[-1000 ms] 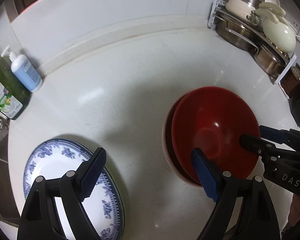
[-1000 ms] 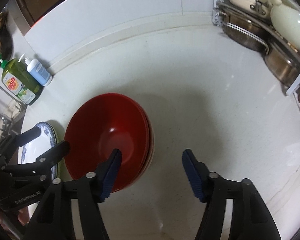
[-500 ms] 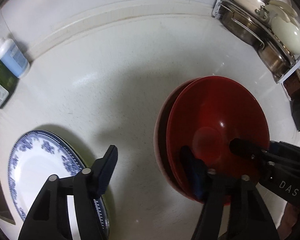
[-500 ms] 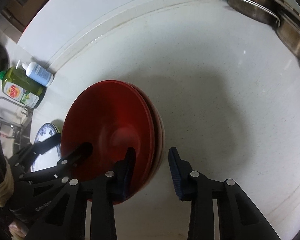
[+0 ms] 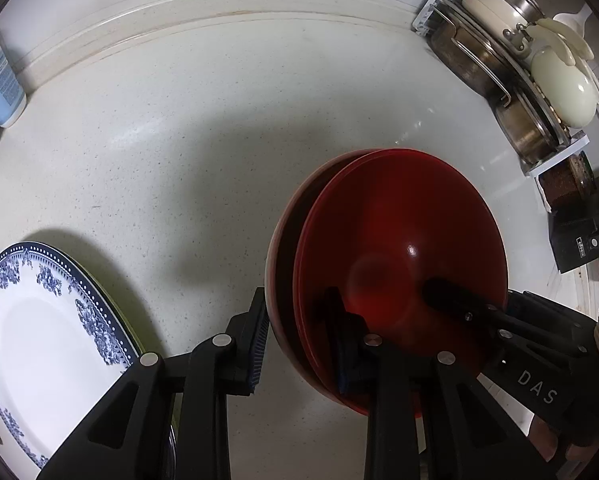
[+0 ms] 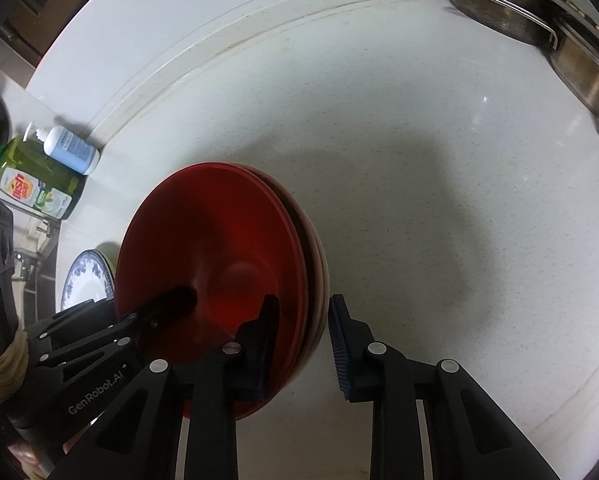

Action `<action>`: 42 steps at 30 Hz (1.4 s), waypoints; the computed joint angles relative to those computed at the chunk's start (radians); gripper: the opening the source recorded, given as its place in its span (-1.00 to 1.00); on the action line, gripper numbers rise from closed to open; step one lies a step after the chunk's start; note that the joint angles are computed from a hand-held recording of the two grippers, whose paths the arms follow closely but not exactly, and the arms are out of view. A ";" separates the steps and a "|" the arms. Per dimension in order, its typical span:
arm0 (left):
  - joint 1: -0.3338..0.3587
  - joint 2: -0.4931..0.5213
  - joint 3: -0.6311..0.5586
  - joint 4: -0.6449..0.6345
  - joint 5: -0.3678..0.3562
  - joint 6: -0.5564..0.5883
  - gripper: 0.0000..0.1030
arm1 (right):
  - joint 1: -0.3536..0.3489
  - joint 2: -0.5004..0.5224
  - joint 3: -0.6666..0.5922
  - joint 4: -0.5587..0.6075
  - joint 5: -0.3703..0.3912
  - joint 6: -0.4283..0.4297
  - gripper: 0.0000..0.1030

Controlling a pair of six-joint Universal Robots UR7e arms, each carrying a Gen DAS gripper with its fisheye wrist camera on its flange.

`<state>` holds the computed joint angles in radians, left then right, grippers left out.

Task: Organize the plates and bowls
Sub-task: 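Carry the nested bowls with both tools and lower them onto the blue-patterned plate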

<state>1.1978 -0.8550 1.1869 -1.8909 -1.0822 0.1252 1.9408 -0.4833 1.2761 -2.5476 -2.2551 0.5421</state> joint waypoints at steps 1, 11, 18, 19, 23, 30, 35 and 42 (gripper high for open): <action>0.000 -0.001 0.001 0.000 0.002 0.000 -0.46 | 0.001 0.001 -0.002 0.004 -0.003 0.001 -0.49; -0.002 0.002 -0.005 0.002 0.009 0.001 -0.47 | 0.002 0.005 -0.015 0.030 -0.009 0.020 -0.52; -0.010 -0.025 0.011 -0.020 0.008 0.005 -0.47 | 0.013 -0.003 -0.011 0.023 -0.017 0.015 -0.53; -0.012 -0.032 0.018 -0.028 0.009 0.008 -0.47 | 0.016 -0.005 -0.012 0.024 -0.018 0.013 -0.53; -0.019 -0.057 0.033 -0.045 0.015 0.001 -0.47 | 0.029 -0.007 -0.020 0.025 -0.023 -0.008 -0.53; -0.021 -0.120 0.080 -0.095 0.027 -0.013 -0.47 | 0.062 0.004 -0.050 0.021 -0.029 -0.068 -0.53; -0.017 -0.163 0.101 -0.112 0.045 -0.034 -0.47 | 0.089 0.029 -0.093 0.022 -0.031 -0.116 -0.53; -0.002 -0.216 0.118 -0.120 0.070 -0.071 -0.47 | 0.115 0.078 -0.170 0.046 -0.002 -0.183 -0.53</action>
